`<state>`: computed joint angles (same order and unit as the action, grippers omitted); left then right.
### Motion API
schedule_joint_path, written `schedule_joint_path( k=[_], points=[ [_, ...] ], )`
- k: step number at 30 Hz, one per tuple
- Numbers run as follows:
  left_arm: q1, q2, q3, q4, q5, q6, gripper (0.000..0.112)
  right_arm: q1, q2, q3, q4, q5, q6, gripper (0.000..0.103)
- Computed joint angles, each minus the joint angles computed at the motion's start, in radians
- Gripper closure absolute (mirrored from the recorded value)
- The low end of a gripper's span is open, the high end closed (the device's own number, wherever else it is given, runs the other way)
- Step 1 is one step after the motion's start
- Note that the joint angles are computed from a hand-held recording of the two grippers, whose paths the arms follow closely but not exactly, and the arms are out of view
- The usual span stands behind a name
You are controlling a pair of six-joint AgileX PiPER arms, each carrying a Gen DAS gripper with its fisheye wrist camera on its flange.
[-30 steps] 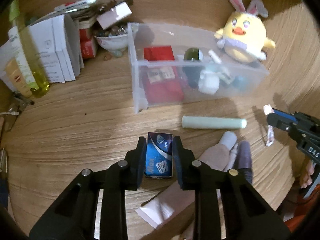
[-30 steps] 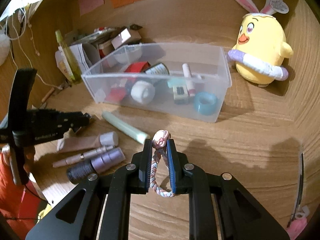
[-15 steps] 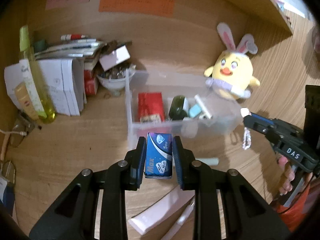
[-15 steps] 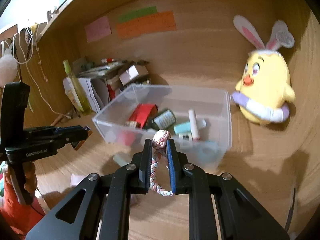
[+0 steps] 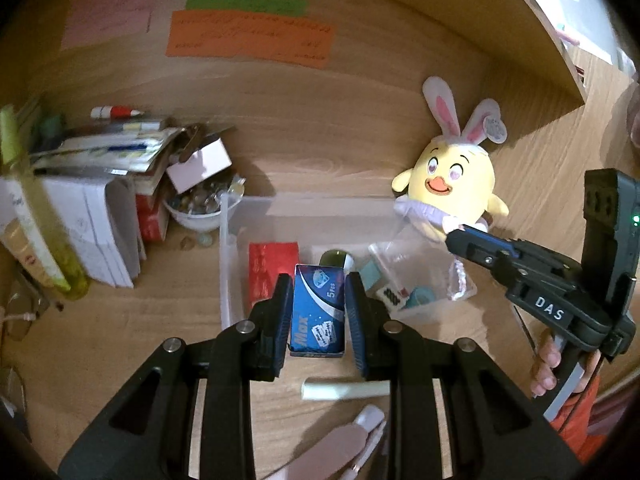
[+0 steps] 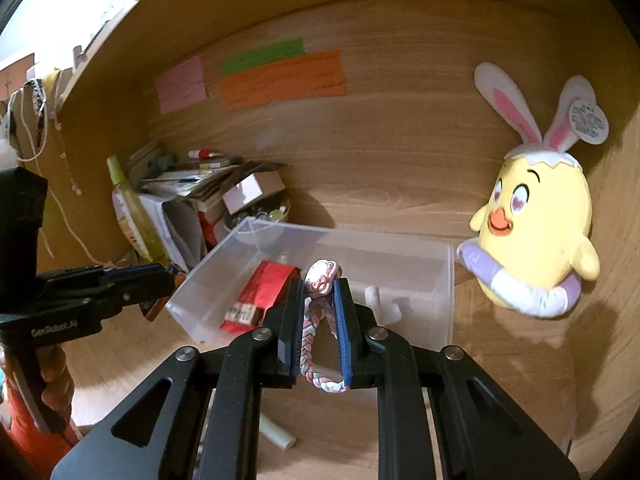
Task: Organize objects
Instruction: 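Lower staple box into box with left gripper while right gripper drops bracelet in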
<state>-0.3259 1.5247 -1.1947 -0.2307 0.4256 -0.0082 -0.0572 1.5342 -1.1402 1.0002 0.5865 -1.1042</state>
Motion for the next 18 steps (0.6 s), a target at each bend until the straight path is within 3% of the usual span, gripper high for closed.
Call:
schedule_joint_path(
  k=[10,18],
  points=[
    [0.018,0.127,-0.155,-0.054,0.046,0.044,0.086,0.033,0.120,-0.162,-0.128,-0.003,0.139,0.090],
    [0.037,0.272,-0.302,-0.121,0.131,0.098,0.086,0.055,0.214,-0.240,-0.226,-0.005,0.237,0.090]
  ],
)
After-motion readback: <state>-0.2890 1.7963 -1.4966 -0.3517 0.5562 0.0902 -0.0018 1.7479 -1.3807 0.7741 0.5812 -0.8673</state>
